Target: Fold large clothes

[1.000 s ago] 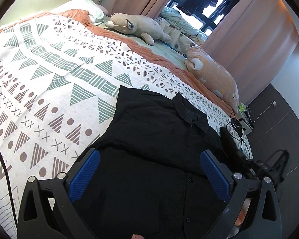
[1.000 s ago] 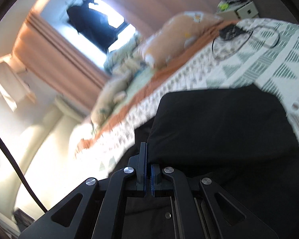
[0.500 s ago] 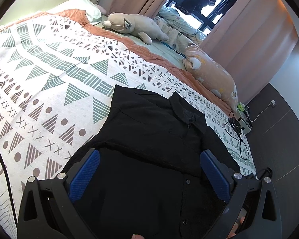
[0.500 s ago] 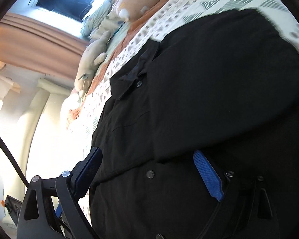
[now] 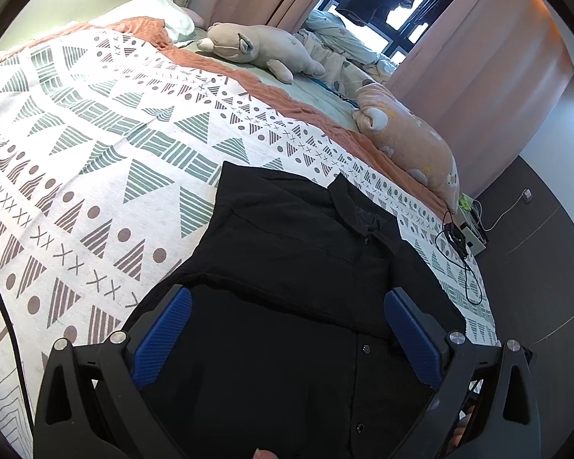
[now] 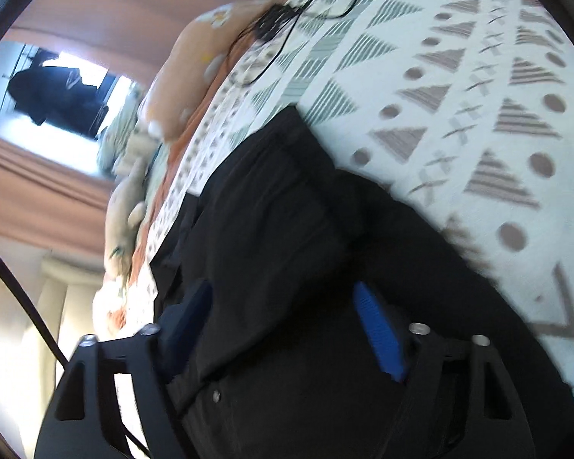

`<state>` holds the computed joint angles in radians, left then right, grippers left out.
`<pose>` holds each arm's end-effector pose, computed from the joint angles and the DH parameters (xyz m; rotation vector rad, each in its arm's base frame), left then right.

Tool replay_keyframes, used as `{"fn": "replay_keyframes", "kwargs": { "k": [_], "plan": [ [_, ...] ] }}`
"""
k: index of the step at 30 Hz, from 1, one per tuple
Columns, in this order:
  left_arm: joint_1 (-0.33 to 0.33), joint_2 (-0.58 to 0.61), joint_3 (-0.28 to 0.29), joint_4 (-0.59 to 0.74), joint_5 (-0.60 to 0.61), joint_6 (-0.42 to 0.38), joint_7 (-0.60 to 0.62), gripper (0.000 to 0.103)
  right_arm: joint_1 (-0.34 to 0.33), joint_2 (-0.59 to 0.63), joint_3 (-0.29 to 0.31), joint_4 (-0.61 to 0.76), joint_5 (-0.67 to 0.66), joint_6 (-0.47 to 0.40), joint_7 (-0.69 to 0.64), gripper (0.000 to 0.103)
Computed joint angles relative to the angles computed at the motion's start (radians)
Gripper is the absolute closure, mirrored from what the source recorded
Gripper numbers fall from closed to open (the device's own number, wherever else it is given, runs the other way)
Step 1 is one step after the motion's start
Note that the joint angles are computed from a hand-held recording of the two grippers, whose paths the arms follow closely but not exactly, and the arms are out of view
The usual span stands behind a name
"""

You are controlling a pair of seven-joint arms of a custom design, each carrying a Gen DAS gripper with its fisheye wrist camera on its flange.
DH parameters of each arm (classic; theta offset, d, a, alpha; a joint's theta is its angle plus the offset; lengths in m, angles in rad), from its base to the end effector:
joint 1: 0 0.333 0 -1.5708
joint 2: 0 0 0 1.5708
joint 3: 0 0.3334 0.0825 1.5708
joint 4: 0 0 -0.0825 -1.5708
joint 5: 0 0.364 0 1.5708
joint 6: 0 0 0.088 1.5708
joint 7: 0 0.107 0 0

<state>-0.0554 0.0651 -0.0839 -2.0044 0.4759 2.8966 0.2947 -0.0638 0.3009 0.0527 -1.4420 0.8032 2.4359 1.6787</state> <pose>0.5889 -0.1088 0.5455 -2.3545 1.0576 -1.0756 0.6863 -0.0120 0.6208 -1.0453 1.9077 0.1148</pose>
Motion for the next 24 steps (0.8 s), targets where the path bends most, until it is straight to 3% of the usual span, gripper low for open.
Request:
{"fn": "replay_keyframes", "kwargs": {
  "k": [2, 5, 7, 8, 9, 13, 24],
  "plan": [
    [0.001, -0.001, 0.001, -0.002, 0.000, 0.000, -0.002, 0.000, 0.002, 0.006, 0.001, 0.003, -0.024, 0.015, 0.022, 0.069],
    [0.005, -0.003, 0.002, -0.008, -0.010, 0.000, 0.002, 0.000, -0.006, -0.002, 0.029, -0.016, -0.025, 0.050, 0.004, 0.089],
    [0.007, -0.006, 0.003, -0.012, -0.010, 0.001, -0.001, 0.000, 0.024, -0.066, 0.008, -0.115, 0.010, 0.075, -0.063, 0.093],
    [0.009, -0.009, 0.003, -0.016, -0.011, 0.005, -0.003, 0.000, 0.025, -0.087, 0.030, -0.144, 0.020, 0.141, -0.126, 0.094],
    [0.011, -0.014, 0.005, -0.021, -0.008, 0.011, -0.009, 0.000, 0.034, -0.081, 0.031, -0.145, 0.031, 0.152, -0.141, 0.095],
    [0.021, -0.031, 0.005, -0.037, 0.011, 0.020, -0.039, 0.000, 0.068, -0.140, 0.033, -0.211, 0.219, 0.197, -0.401, 0.096],
    [0.089, -0.100, -0.011, -0.104, 0.025, -0.009, -0.101, 0.000, 0.183, -0.124, 0.041, -0.143, 0.274, 0.192, -0.584, 0.097]
  ]
}}
